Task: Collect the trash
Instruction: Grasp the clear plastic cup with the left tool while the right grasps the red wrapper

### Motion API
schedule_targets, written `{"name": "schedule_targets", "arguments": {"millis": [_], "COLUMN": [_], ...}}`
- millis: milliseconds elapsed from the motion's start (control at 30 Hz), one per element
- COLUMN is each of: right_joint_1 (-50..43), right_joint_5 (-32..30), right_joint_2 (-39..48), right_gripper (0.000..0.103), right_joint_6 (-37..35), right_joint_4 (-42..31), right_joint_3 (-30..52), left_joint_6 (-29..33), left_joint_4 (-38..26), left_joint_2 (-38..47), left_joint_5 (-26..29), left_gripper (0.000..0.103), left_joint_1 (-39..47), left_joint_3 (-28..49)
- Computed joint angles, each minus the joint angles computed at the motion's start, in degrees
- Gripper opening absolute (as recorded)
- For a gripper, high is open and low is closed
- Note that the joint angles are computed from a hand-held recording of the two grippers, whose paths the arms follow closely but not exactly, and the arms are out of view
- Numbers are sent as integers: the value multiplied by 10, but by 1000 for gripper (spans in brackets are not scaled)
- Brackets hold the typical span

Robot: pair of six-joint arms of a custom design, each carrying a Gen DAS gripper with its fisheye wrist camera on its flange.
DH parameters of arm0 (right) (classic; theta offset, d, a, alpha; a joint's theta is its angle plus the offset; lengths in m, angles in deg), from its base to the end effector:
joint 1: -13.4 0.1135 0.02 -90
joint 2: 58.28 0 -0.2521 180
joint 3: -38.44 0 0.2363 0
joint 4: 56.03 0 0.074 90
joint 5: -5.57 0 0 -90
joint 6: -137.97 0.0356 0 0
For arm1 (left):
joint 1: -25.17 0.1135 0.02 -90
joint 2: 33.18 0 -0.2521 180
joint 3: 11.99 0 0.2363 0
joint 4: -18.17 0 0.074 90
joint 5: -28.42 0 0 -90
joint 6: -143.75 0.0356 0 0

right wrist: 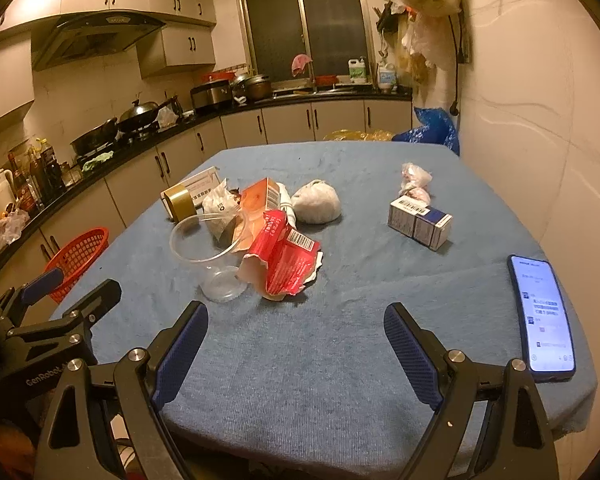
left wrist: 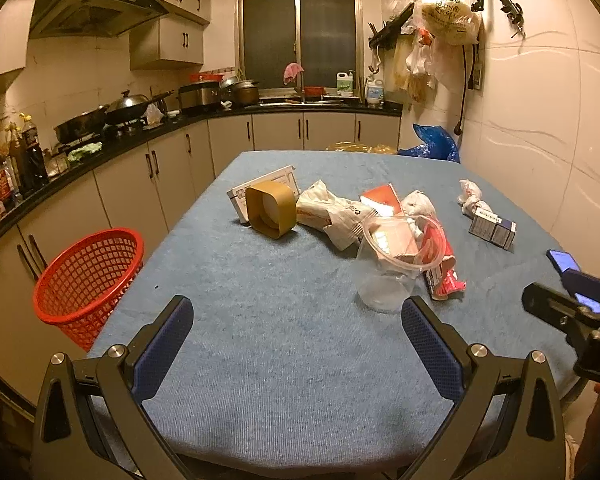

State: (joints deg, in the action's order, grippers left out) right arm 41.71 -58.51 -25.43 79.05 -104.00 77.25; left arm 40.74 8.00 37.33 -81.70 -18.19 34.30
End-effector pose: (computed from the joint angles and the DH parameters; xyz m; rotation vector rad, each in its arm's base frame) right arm 0.1148 0.0442 0.2038 0.2792 2.1995 0.0454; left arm 0.1829 -0.1559 0.1935 0.3647 2.1048 -0.1972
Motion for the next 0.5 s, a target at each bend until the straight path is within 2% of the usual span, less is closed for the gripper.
{"name": "schedule_targets", "arguments": {"millis": [167, 267, 400, 500], "right_joint_1": [-91, -132, -194, -220], "right_joint_5": [-84, -121, -181, -206], "right_joint_2": [35, 45, 57, 62], "right_gripper": [87, 86, 86, 85], "right_joint_6": [-64, -83, -100, -107], "right_joint_4": [37, 54, 71, 77], "right_joint_3": [9, 11, 8, 4], "left_joint_6": [18, 24, 27, 22], "left_joint_4": [-39, -71, -119, -151], "left_joint_2": [27, 72, 157, 223], "left_joint_5": [74, 140, 215, 242], "left_gripper": [103, 100, 83, 69], "left_joint_1": [51, 81, 96, 94], "left_joint_3": [57, 115, 211, 276]}}
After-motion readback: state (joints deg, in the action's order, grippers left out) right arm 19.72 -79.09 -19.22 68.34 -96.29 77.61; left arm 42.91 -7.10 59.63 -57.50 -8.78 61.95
